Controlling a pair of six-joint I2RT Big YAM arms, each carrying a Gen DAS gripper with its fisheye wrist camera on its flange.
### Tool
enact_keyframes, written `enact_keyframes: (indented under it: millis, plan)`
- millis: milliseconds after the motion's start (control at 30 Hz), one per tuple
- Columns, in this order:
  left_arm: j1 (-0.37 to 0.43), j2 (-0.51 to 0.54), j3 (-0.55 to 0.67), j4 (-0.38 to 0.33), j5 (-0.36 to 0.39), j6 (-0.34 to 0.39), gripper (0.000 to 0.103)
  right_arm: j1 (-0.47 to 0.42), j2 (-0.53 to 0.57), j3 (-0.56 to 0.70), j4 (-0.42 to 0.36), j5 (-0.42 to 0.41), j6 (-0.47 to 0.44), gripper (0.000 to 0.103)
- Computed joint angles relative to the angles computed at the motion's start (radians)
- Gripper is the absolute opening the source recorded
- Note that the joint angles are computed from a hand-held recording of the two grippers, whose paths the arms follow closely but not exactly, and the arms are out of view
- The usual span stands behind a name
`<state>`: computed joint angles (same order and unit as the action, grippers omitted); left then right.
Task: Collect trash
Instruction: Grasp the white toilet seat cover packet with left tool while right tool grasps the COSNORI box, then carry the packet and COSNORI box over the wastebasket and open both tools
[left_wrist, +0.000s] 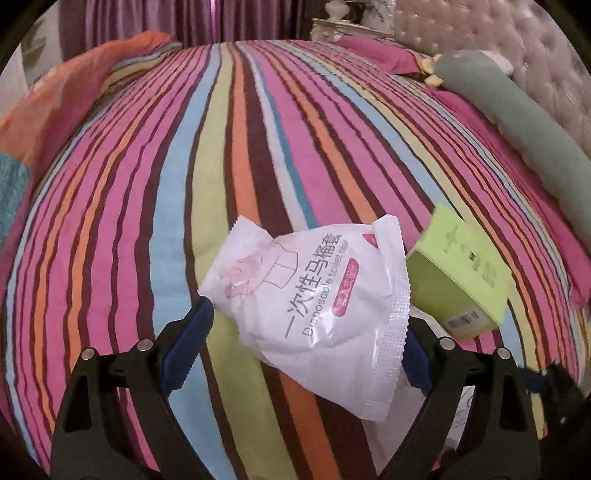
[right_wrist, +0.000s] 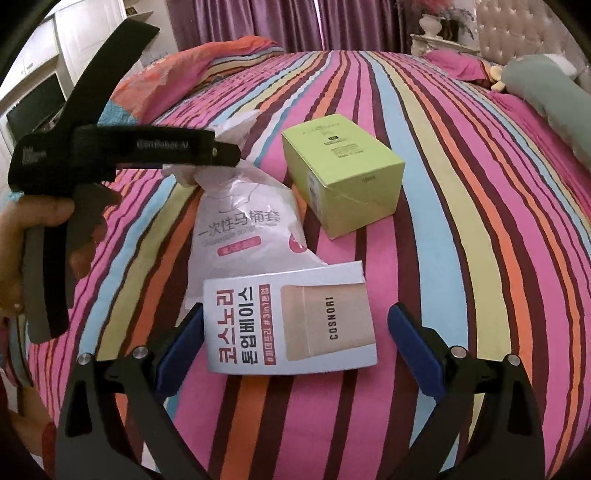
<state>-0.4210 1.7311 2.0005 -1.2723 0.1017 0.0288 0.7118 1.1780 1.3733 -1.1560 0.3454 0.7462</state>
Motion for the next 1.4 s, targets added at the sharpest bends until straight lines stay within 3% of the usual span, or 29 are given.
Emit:
enact_keyframes:
  millis: [67,200,367,467,833,1067,1400]
  plan:
    - [0.008,0.014,0.017,-0.021,0.012,-0.02,0.053,0.002,0.003,-0.001,-0.006,0.002,0.009,0.079]
    - [0.019,-0.007,-0.015,-0.005,-0.001,-0.024,0.04,0.012,0.003,0.004,-0.019,0.011,0.027,0.079]
    - [0.048,-0.055,-0.062,0.035,0.017,-0.053,0.04,0.032,-0.02,0.001,-0.023,0.044,0.046,0.078]
    - [0.067,-0.091,-0.086,0.037,0.054,-0.041,0.04,0.044,-0.035,0.001,-0.041,0.064,0.076,0.078]
    - [0.093,-0.281,-0.235,0.038,0.076,0.005,0.04,0.146,-0.091,0.006,-0.125,0.129,0.238,0.078]
    - [0.099,-0.539,-0.464,0.025,0.072,0.047,0.04,0.287,-0.14,-0.011,-0.188,0.211,0.439,0.078]
    - [0.098,-0.807,-0.633,-0.063,0.073,0.037,0.04,0.533,-0.124,0.026,-0.328,0.345,0.707,0.078]
